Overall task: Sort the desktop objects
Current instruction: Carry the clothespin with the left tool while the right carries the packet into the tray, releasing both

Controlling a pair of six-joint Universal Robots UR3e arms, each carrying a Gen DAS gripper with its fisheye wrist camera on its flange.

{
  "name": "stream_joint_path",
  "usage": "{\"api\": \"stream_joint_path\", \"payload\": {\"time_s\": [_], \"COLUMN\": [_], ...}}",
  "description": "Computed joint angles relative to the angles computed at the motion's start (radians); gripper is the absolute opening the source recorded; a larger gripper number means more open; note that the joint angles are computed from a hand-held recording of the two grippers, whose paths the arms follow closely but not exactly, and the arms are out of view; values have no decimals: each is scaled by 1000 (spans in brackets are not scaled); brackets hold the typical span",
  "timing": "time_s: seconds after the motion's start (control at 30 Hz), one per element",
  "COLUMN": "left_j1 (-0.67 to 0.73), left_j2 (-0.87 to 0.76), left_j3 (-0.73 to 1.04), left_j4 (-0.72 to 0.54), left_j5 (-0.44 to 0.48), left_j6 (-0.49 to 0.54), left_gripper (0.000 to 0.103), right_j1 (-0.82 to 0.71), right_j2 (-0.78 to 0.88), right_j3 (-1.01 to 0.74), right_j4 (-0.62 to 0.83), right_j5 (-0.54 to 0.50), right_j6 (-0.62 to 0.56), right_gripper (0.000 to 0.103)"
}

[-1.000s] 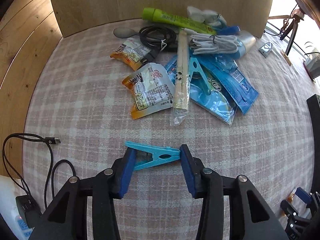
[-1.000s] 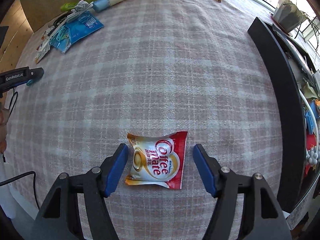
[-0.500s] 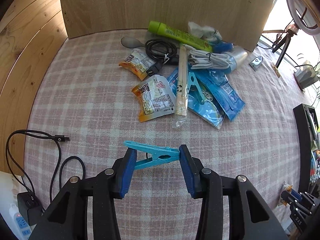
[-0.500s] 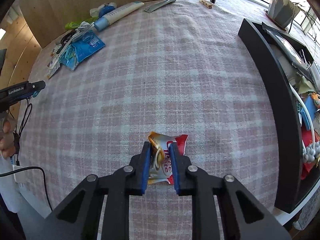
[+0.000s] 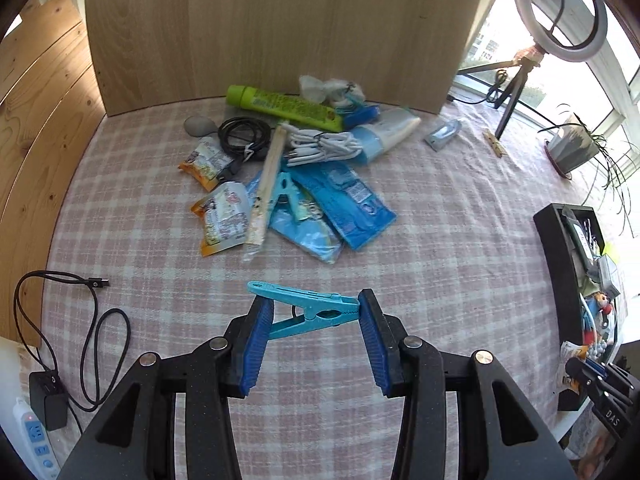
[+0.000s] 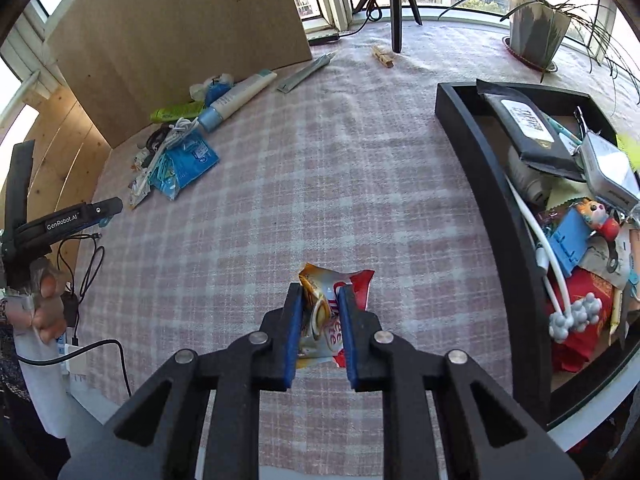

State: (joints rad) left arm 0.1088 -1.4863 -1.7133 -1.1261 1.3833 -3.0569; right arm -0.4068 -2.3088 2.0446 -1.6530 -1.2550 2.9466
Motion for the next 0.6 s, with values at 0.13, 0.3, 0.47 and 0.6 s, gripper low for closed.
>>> {"api": "stream_joint_path", "payload": {"time_s": [0.13, 0.3, 0.47, 0.6], "left_j1": [-125, -310, -499, -608], "left_j2": [-27, -137, -328, -526], "left_j3": [78, 239, 504, 808], "left_j4": [-9, -22, -65, -162], "left_j5": [18, 51, 77, 53], "left_j6": [-81, -195, -284, -318], "left_gripper": [41, 41, 41, 41], "right_j1": [-23, -347, -679, -841], "right_j2": [57, -29, -20, 57], "right_j3": [0, -73, -194, -271], "right_j4": [-86, 149, 383, 443], "right_j5": [9, 120, 207, 234], "right_j6": [-6, -305, -625, -775], "right_gripper": [18, 18, 18, 18]}}
